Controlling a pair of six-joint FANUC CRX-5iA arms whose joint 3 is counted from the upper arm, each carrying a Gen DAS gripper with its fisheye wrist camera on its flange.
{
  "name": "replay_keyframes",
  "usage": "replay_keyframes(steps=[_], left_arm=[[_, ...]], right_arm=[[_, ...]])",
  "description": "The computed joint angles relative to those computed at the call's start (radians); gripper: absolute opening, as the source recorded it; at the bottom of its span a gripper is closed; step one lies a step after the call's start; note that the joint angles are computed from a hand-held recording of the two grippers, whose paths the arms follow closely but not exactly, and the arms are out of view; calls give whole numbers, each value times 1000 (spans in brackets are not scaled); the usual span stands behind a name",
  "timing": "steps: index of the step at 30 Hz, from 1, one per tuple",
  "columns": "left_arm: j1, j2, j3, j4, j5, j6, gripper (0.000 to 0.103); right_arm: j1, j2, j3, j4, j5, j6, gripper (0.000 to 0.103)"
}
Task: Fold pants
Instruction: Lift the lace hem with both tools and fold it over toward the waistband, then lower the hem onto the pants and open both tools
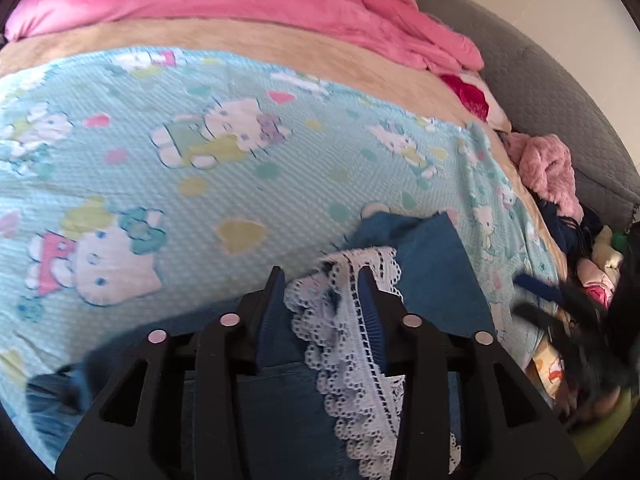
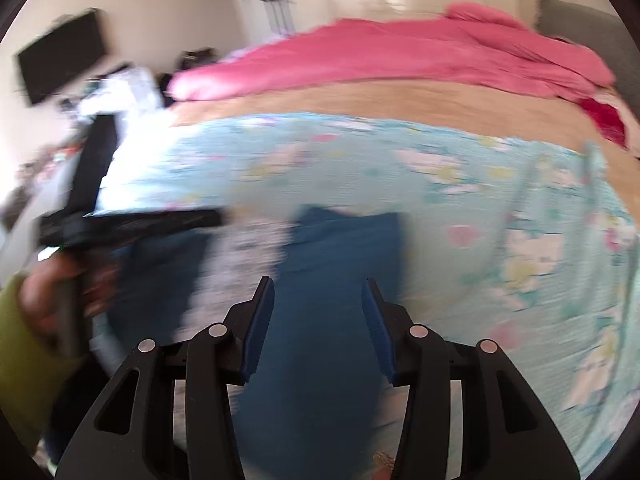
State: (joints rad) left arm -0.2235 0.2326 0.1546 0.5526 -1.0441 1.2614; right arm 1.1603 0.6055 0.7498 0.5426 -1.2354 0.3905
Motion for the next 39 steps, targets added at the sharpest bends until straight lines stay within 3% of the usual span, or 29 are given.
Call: replay_keyframes(steps=[2, 5, 7, 8, 9, 10, 11, 13, 15, 17, 19, 22, 24, 29, 31, 33, 35, 39], left_arm=[[-11, 22, 23, -17, -27, 28, 46], [-30, 45, 51, -59, -49, 63, 49], [-44, 53, 67, -96, -49, 87, 34], [-50, 55, 73, -110, -45, 99, 21], [-54, 58, 77, -110, -42, 101, 18], [-62, 59, 89, -128, -41, 111, 16], [-70, 59, 100, -145, -38, 112, 15], [-83, 49, 105, -155, -15, 94, 14], [-84, 42, 93, -129, 11, 63, 14], [-92, 49, 105, -146, 20, 62, 15], [-97, 70, 126, -174, 8, 96, 18], [-108, 72, 132, -236, 10, 131, 30], [-104, 59, 118, -245, 15, 130, 37], [-99, 18, 109, -307, 20, 134, 39], [-100, 1, 103, -316, 28, 134, 40], [-102, -17, 99, -335, 30, 143, 48], [-103, -40, 82, -336, 40, 145, 55], [-97, -105, 18, -325, 70, 148, 60]], right_arm=[[-32, 16, 21, -25, -10, 18, 50], [-73, 25, 26, -73, -6, 43, 54], [-106, 36, 31, -135, 38, 61, 58], [-119, 43, 41, -167, 46, 69, 59], [-136, 47, 45, -221, 60, 77, 59], [-149, 49, 49, -268, 77, 88, 46], [-159, 36, 34, -317, 112, 109, 8], [-143, 16, 3, -268, 133, 136, 8], [-122, -32, -85, -162, 181, 84, 8], [-126, -63, -139, -146, 220, 41, 9], [-123, -27, -93, -133, 149, 63, 9], [-119, 32, -20, -120, 59, 89, 14], [-116, 30, -32, -95, 51, 62, 24], [-110, -31, -129, -35, 84, -36, 45], [-102, -63, -174, -7, 100, -81, 45], [-88, -92, -212, 28, 103, -119, 45], [-71, -112, -238, 71, 95, -163, 79], [-24, -151, -287, 162, 52, -246, 81]])
